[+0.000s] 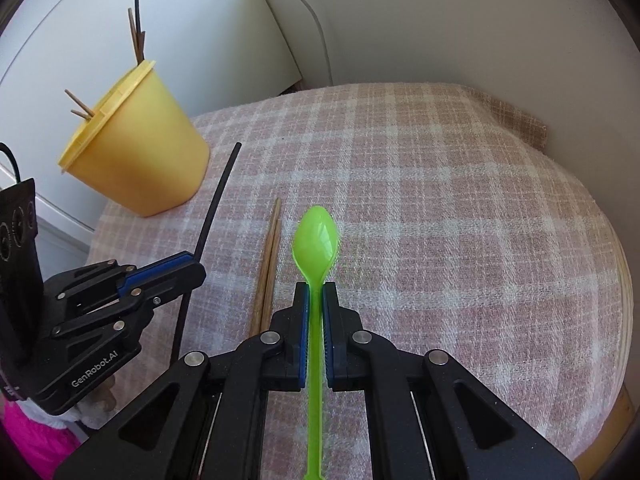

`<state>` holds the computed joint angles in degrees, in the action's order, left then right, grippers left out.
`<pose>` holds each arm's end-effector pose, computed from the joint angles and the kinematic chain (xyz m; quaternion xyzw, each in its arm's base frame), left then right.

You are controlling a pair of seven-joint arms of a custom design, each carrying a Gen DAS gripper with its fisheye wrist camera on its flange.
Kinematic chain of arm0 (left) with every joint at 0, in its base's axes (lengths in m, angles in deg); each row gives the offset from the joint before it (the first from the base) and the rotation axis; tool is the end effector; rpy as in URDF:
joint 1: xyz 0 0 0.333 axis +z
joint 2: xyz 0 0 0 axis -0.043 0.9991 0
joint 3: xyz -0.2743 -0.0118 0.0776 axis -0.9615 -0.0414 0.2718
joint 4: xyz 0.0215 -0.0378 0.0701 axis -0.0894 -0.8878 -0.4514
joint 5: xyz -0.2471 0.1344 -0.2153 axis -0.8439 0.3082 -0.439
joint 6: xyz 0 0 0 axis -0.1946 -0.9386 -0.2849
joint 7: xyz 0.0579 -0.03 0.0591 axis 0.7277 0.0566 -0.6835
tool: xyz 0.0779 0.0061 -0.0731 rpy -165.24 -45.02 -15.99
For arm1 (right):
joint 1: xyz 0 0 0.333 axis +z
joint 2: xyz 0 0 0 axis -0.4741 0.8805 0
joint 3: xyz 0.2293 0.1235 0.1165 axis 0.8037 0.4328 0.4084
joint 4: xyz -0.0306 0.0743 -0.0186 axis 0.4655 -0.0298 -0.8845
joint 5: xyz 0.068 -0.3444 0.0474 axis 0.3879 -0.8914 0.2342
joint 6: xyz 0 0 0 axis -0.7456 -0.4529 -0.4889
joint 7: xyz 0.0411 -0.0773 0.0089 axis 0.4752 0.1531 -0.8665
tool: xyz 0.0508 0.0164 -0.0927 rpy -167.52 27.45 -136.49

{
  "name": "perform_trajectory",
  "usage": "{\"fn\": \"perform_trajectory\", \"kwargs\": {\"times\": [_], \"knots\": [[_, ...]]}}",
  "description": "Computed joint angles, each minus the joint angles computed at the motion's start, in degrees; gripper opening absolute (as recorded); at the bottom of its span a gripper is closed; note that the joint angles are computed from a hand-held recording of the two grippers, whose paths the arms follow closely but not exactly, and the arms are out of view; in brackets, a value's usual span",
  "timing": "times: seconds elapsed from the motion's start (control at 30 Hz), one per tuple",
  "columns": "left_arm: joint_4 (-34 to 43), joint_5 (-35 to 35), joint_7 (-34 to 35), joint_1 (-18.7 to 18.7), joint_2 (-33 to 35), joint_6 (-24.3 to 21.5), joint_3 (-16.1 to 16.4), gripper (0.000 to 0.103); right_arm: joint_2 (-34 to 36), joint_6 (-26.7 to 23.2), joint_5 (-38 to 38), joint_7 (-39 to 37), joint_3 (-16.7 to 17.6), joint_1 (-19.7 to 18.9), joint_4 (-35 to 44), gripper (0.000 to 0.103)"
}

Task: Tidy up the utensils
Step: 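Lift the green spoon with the right gripper while the left gripper lifts the black chopstick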

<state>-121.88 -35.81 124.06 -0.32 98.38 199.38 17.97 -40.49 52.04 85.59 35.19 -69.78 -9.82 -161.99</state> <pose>0.6673 -0.0808 0.5418 -0.5312 0.7819 -0.3211 0.0577 0.6280 0.2675 0.5480 -0.6641 0.6853 -0.0772 0.2887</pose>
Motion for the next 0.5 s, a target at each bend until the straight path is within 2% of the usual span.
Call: {"fn": "perform_trajectory", "kwargs": {"times": [0.23,0.5], "knots": [[-4.3,-6.1,4.3,2.7,-4.8,2.2,-0.4,0.004,-3.7,4.3,-4.1,1.9,-0.8,1.8,-3.3,0.005],[-7.7,-12.4,8.4,4.2,-9.0,4.4,0.3,0.003,-4.8,7.9,-9.7,5.1,-1.5,4.1,-3.5,0.005]]}}
